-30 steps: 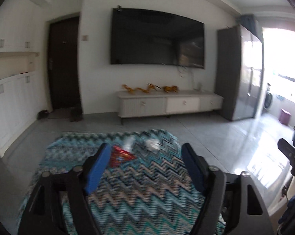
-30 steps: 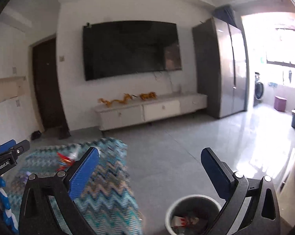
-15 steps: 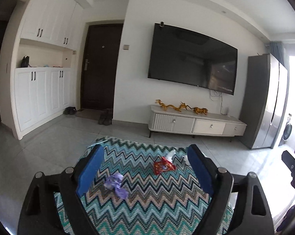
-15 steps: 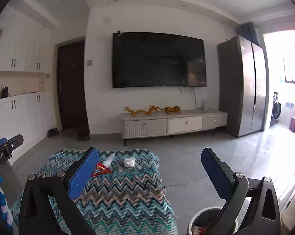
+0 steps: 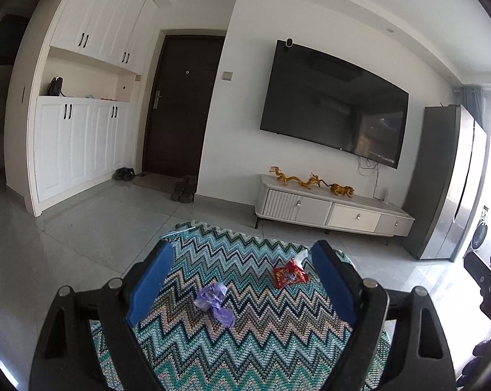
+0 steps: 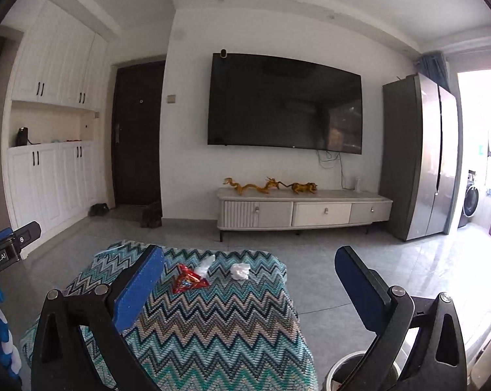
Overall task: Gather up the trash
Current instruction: 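Move both grippers back toward the remaining trash on the blanket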
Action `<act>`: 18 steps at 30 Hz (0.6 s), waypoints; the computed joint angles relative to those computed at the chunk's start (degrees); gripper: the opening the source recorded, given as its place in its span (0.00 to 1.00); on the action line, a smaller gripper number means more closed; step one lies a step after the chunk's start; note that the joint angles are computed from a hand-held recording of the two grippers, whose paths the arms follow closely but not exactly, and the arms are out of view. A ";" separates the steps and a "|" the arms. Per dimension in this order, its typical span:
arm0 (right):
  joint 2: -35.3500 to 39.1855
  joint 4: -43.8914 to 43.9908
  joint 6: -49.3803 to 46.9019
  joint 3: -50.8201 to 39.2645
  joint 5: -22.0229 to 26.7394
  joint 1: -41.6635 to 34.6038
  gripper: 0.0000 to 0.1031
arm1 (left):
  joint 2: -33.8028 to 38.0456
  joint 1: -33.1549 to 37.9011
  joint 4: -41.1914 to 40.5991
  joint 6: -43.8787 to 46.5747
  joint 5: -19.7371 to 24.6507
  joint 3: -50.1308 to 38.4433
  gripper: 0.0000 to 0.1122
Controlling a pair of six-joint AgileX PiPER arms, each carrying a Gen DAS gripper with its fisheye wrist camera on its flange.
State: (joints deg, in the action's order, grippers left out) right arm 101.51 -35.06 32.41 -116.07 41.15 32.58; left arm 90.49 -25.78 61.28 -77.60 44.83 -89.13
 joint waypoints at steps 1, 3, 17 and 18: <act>0.17 0.47 -0.13 -0.10 -0.11 0.01 1.00 | -0.27 0.42 -0.23 -0.02 -0.30 0.46 0.77; 0.54 1.30 -0.59 -0.46 -0.06 -0.03 1.00 | -0.60 1.20 -0.67 -0.41 -0.92 1.43 0.77; 9.10 12.38 -8.92 -7.98 2.75 -3.10 1.00 | 5.16 8.93 -8.59 4.28 -6.74 1.84 0.77; 10.36 13.78 -10.02 -9.47 3.46 -3.54 1.00 | 5.86 9.56 -9.28 4.96 -7.20 1.72 0.77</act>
